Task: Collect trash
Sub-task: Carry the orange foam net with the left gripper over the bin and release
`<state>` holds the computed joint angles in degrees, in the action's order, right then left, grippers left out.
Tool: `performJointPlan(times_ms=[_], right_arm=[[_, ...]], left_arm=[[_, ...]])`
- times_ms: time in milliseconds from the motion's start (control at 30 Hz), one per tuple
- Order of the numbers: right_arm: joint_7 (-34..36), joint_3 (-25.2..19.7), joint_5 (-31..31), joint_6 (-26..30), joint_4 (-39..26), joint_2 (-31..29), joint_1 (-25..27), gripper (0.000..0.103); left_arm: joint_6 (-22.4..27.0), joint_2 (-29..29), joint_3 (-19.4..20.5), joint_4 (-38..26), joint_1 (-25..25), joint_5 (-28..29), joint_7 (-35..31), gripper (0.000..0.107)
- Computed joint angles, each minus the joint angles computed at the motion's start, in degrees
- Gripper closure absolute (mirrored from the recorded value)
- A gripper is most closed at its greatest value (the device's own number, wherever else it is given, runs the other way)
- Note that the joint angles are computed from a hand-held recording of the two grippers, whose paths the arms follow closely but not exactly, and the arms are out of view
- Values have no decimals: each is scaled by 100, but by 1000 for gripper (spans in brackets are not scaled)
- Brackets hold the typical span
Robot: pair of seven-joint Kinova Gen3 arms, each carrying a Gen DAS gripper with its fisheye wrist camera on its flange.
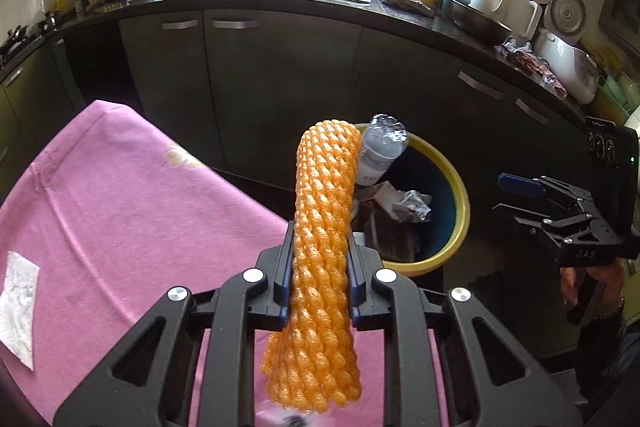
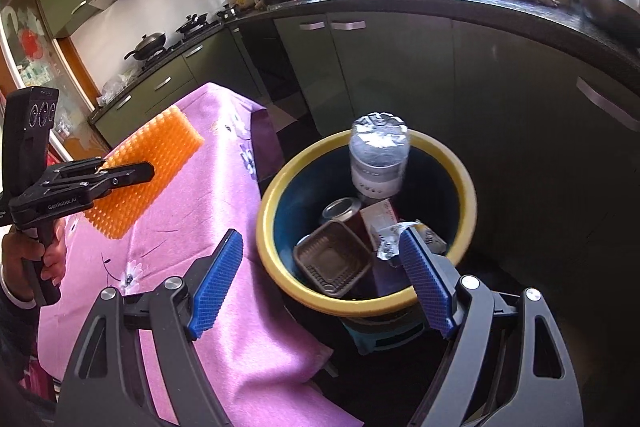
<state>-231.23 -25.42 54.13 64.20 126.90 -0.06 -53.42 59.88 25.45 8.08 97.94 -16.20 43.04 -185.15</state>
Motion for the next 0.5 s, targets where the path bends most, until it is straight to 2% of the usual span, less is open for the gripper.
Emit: performJointPlan(times_ms=[100,300,500], right_arm=[[-415,-151,-151,227,246,-194,-97,23],[-862,-428,-351,392,566,-439,-139,23],[-1230,-634,-413,447,747,-518,-168,23]], left_arm=[[-217,1,73,129,457,-133,435,88],[-1041,101,237,384,1321,-542,1207,88],[-1591,199,600,614,1698,-886,1311,87]])
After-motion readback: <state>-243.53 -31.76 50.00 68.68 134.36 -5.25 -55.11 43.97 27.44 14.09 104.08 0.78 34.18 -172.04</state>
